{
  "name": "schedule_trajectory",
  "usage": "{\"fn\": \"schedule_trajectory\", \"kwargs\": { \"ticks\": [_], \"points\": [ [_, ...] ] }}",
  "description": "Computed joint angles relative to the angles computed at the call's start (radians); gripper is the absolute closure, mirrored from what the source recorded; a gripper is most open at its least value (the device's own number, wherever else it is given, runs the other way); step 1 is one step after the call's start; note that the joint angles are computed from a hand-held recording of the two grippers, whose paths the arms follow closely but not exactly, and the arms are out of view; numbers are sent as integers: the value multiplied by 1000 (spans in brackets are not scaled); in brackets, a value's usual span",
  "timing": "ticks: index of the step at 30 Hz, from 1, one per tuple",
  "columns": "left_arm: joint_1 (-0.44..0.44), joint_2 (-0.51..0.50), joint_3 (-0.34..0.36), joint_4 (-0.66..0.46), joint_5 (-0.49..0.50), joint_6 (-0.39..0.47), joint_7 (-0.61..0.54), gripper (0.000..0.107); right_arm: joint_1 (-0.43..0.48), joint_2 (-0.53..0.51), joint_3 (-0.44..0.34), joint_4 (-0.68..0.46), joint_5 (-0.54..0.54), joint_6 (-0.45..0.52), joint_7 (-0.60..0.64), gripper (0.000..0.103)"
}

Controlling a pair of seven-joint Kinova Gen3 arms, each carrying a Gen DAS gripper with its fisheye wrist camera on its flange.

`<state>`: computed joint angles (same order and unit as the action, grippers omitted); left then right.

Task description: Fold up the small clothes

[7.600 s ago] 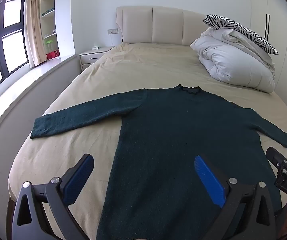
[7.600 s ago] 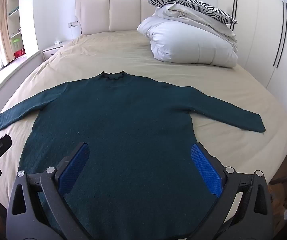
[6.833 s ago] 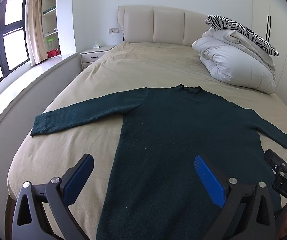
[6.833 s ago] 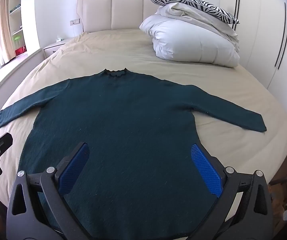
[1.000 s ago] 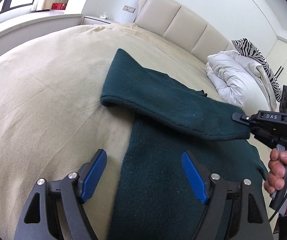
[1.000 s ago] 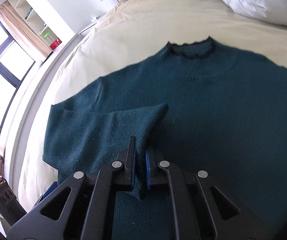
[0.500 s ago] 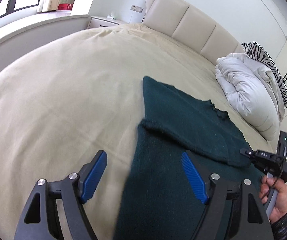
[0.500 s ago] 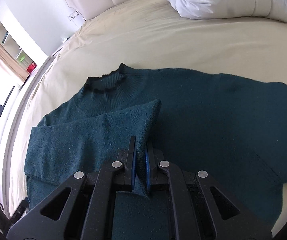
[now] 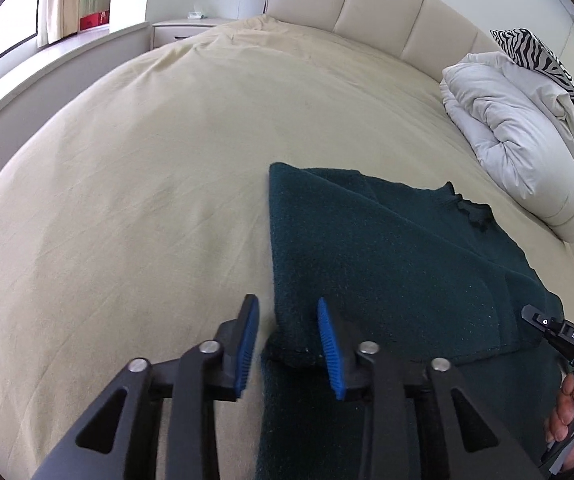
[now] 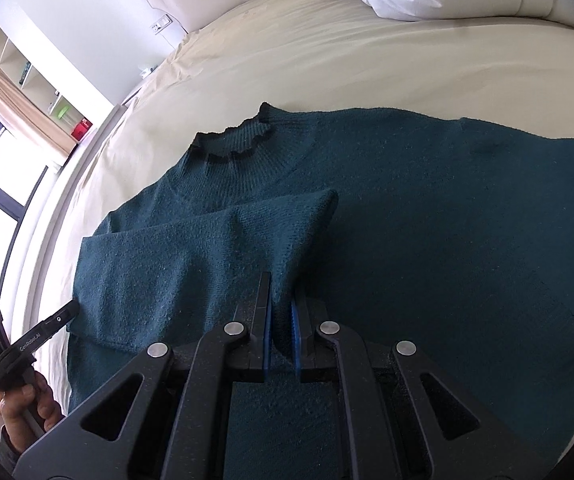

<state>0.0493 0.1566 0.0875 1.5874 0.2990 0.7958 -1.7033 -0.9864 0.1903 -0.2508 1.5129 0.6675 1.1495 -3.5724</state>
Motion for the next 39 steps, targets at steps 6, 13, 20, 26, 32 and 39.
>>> {"fn": "schedule_trajectory", "kwargs": {
  "ticks": [6, 13, 20, 26, 32, 39],
  "points": [
    [18, 6, 11, 2, -25, -14, -30, 60, -19, 33, 4, -72, -3, 56, 64, 96],
    [-23, 32, 12, -20, 43, 19, -91, 97, -36, 37, 18, -88, -12, 79, 74, 96],
    [-38, -1, 0, 51, 75, -55, -125, 100, -41, 29, 12, -93, 22, 60, 28, 96],
    [-43, -12, -5, 114, 85, -128, -129, 101, -48, 51, 33, -140, 10, 122, 107, 97],
    [-28, -14, -3, 119, 51, -146, -108, 101, 112, -17, -46, 41, -60, -20, 7, 98],
    [-23, -24, -5, 135, 37, -167, -100, 100, -56, 42, 54, -129, 63, 186, 118, 97]
  ]
}}
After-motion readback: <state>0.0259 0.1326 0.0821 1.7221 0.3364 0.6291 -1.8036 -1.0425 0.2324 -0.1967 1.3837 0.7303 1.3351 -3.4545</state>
